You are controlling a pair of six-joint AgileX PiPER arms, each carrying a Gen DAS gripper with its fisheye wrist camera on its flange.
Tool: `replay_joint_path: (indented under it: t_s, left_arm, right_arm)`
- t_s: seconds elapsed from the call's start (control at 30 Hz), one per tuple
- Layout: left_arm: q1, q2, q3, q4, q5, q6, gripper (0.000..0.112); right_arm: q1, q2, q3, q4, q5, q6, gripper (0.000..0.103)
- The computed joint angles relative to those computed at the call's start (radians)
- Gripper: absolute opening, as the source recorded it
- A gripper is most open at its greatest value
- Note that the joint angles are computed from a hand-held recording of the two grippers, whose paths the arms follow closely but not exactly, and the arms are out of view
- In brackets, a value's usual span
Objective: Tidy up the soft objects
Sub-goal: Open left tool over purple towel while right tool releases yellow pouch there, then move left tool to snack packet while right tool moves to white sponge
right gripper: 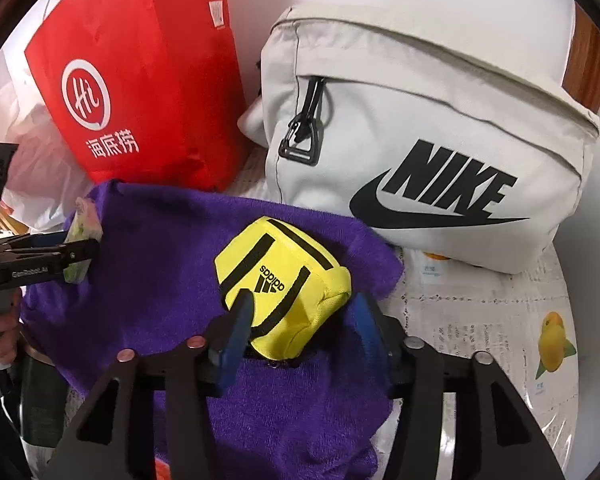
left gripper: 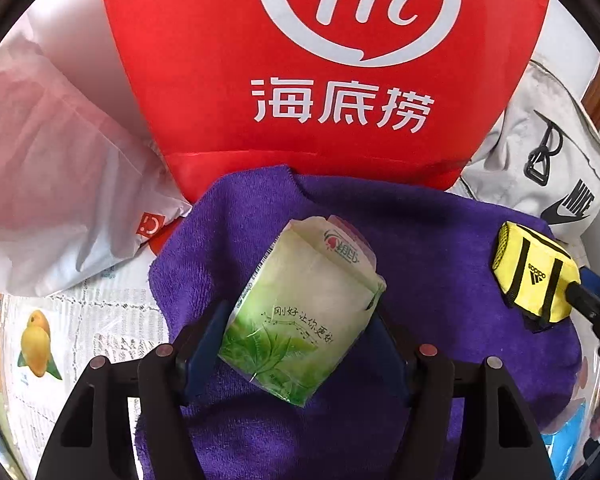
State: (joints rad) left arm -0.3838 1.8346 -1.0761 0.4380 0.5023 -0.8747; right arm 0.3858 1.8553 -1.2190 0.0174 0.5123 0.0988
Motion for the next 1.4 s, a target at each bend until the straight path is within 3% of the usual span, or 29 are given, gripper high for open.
replay_joint_path:
  t_s: [0.13, 0.27, 0.47, 0.63, 0.73, 0.8, 0.97, 1.1, 1.27, 1.4]
  left_arm:
    - [-0.015, 0.012, -0.027, -0.013, 0.035, 0.011, 0.081]
    - [-0.033, -0.010, -0.024, -0.032, 0.037, -0.002, 0.082]
    - [-0.082, -0.150, 0.062, 0.000, 0.080, -0.088, 0.082]
    - [-0.185, -0.345, 0.238, 0.216, 0.014, -0.347, 0.082]
    - [-0.284, -0.403, 0.265, 0.260, 0.109, -0.428, 0.082]
    - [-0.339, -0.445, 0.261, 0.223, 0.216, -0.431, 0.082]
    - [-0.436, -0.562, 0.351, 0.217, 0.302, -0.524, 0.082]
    - [-0.627, -0.652, 0.418, 0.259, 0.412, -0.693, 0.082]
    - [-0.884, -0.674, 0.457, 0.281, 0.538, -0.913, 0.082]
    - [-1.039, -0.614, 0.463, 0.269, 0.578, -1.039, 0.082]
  right_arm:
    - [0.000, -0.035, 0.015, 0.009, 0.000, -0.016, 0.057]
    - [0.007, -0.081, 0.043, -0.012, 0.008, -0.003, 0.057]
    - [0.021, -0.170, 0.101, -0.032, 0.015, 0.027, 0.057]
    - [0.054, -0.279, 0.180, -0.051, 0.025, 0.065, 0.057]
    - [0.075, -0.356, 0.240, -0.057, 0.033, 0.088, 0.057]
    - [0.092, -0.407, 0.278, -0.060, 0.040, 0.109, 0.057]
    - [0.162, -0.543, 0.375, -0.090, 0.071, 0.185, 0.057]
    - [0.236, -0.646, 0.439, -0.134, 0.112, 0.272, 0.057]
    - [0.337, -0.767, 0.507, -0.197, 0.165, 0.409, 0.057]
    - [0.414, -0.858, 0.560, -0.252, 0.211, 0.515, 0.057]
